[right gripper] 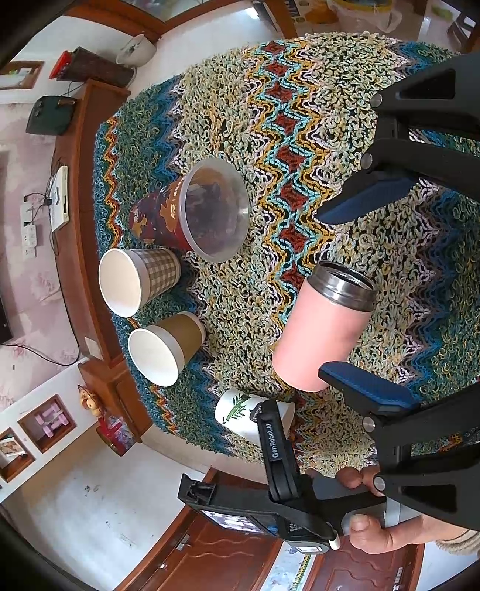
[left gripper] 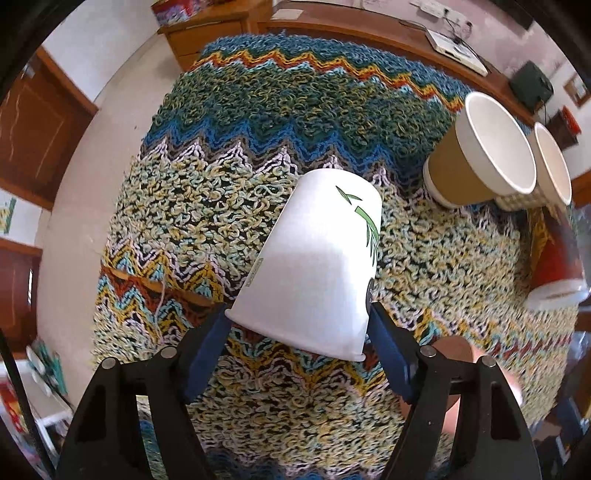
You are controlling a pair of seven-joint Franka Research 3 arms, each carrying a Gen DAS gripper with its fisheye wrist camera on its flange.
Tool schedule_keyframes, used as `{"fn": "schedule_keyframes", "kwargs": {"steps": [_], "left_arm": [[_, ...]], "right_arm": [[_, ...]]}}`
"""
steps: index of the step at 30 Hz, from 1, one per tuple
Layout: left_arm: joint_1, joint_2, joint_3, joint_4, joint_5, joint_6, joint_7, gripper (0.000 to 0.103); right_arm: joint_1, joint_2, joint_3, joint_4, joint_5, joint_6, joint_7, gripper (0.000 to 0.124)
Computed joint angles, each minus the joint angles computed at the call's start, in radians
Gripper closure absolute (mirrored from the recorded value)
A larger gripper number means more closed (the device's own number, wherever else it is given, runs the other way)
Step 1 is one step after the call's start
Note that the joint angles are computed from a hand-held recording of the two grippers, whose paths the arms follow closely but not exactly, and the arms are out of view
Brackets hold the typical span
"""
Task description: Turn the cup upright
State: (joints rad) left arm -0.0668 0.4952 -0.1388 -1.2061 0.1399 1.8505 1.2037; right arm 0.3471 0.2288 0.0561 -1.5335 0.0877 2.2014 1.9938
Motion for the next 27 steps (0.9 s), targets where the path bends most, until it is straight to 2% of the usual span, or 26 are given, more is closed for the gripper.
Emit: {"fn": "schedule_keyframes", "kwargs": {"steps": [5, 11, 19, 27], "left_arm": [[0.003, -0.028, -0.006, -0.038, 0.006, 0.011, 0.057, 0.026], [0.019, -0.145, -0.008, -0.194, 0.010, 0.094, 0.128, 0.026], [0.039, -0.429, -0.017, -0.523, -0.059, 0.203, 0.307, 0.026], [-0.025, -0.646, -0.003, -0.756, -0.167, 0.237, 0.483, 0.026]], "right_arm": [[-0.002, -0.011, 0.000, -0.018, 0.005, 0.008, 0.004, 0.046], [-0.001, -0.030, 0.002, -0.039, 0.000, 0.019, 0.003, 0.046], [0.006, -0.090, 0.013, -0.104, -0.019, 0.033, -0.006, 0.046], [0.022, -0.216, 0.044, -0.239, -0.091, 0.037, -0.043, 0.046]]}}
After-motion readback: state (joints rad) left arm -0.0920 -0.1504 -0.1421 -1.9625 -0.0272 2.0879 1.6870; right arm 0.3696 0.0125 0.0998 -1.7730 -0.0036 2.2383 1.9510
